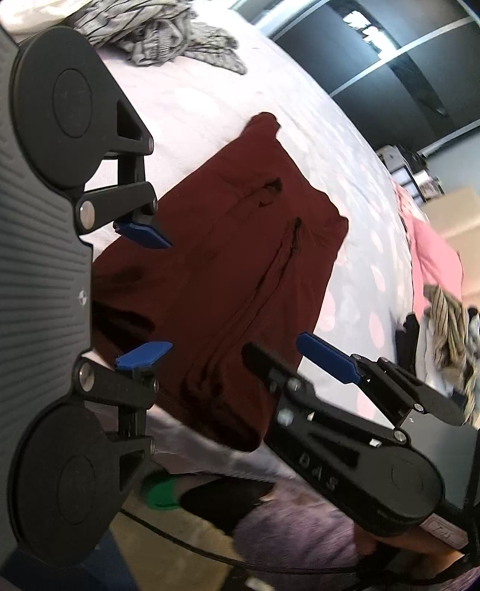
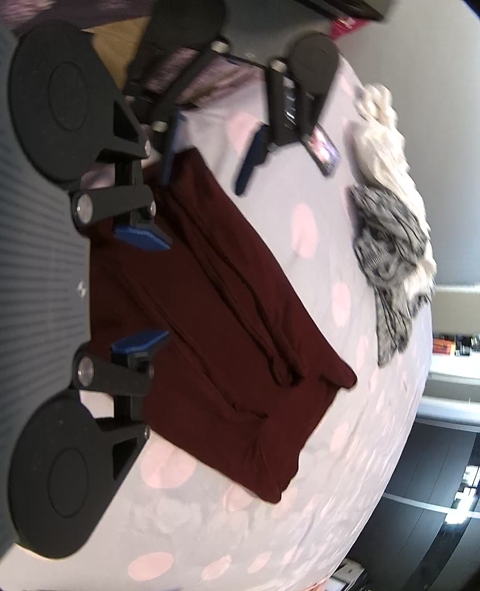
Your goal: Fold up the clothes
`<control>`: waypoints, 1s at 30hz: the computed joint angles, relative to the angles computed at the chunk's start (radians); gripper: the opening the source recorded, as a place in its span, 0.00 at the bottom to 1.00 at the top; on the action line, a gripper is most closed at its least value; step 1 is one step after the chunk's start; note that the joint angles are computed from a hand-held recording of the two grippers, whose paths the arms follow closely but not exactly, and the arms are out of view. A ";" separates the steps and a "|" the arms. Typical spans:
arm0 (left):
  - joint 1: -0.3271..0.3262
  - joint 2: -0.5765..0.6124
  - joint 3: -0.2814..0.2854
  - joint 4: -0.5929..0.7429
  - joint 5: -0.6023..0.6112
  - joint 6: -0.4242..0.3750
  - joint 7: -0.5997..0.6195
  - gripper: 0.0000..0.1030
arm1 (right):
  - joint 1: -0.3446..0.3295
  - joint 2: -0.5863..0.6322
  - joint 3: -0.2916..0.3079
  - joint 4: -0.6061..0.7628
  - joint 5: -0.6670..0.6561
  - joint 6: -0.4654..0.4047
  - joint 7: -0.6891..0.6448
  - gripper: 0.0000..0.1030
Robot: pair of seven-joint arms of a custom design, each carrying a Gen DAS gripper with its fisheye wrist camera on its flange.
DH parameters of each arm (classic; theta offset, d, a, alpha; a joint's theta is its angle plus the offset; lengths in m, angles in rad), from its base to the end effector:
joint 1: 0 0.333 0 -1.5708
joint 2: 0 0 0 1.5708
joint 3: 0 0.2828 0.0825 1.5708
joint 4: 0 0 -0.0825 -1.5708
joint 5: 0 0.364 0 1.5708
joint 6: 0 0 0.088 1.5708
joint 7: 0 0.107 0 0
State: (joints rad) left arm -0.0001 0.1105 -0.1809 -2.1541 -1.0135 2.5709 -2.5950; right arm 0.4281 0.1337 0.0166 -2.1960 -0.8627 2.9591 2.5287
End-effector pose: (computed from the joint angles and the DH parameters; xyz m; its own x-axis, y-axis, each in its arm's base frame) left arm 0.5506 -0.0857 0.3550 -0.9264 -0.1790 -0.3312 0.0480 0.8164 -0.5755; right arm 0.4822 0.2861 0.3601 0.2729 -0.9613 0.0374 -0.7276 -0.2317 -0.6457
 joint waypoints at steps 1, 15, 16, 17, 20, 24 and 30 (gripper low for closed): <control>0.002 -0.003 0.000 -0.007 -0.007 0.001 0.029 0.53 | 0.000 -0.004 0.008 -0.008 0.012 -0.007 -0.027 0.53; -0.039 0.035 -0.026 -0.031 0.001 0.131 0.029 0.20 | 0.054 0.031 0.026 -0.007 -0.039 -0.074 -0.092 0.51; -0.037 0.043 -0.026 -0.020 0.020 0.121 -0.005 0.16 | 0.054 0.037 0.023 -0.005 -0.039 -0.066 -0.091 0.51; -0.034 0.050 -0.027 -0.009 0.039 0.111 -0.039 0.13 | 0.055 0.044 0.020 0.000 -0.043 -0.063 -0.086 0.51; -0.015 0.047 -0.038 -0.001 0.043 0.082 -0.048 0.10 | 0.061 0.062 0.012 0.016 -0.041 -0.074 -0.084 0.34; 0.010 -0.002 -0.036 -0.031 -0.030 0.011 0.132 0.09 | 0.062 0.068 0.005 0.020 -0.023 -0.071 -0.087 0.21; -0.020 0.041 -0.024 -0.028 0.028 0.066 0.186 0.09 | 0.064 0.080 0.004 0.030 0.019 -0.071 -0.130 0.22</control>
State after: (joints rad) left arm -0.0198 0.1515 -0.2051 -2.1825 -0.9854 2.6365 -2.4093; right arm 0.4919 0.2137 0.0205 -2.1661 -0.8435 2.8882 2.3987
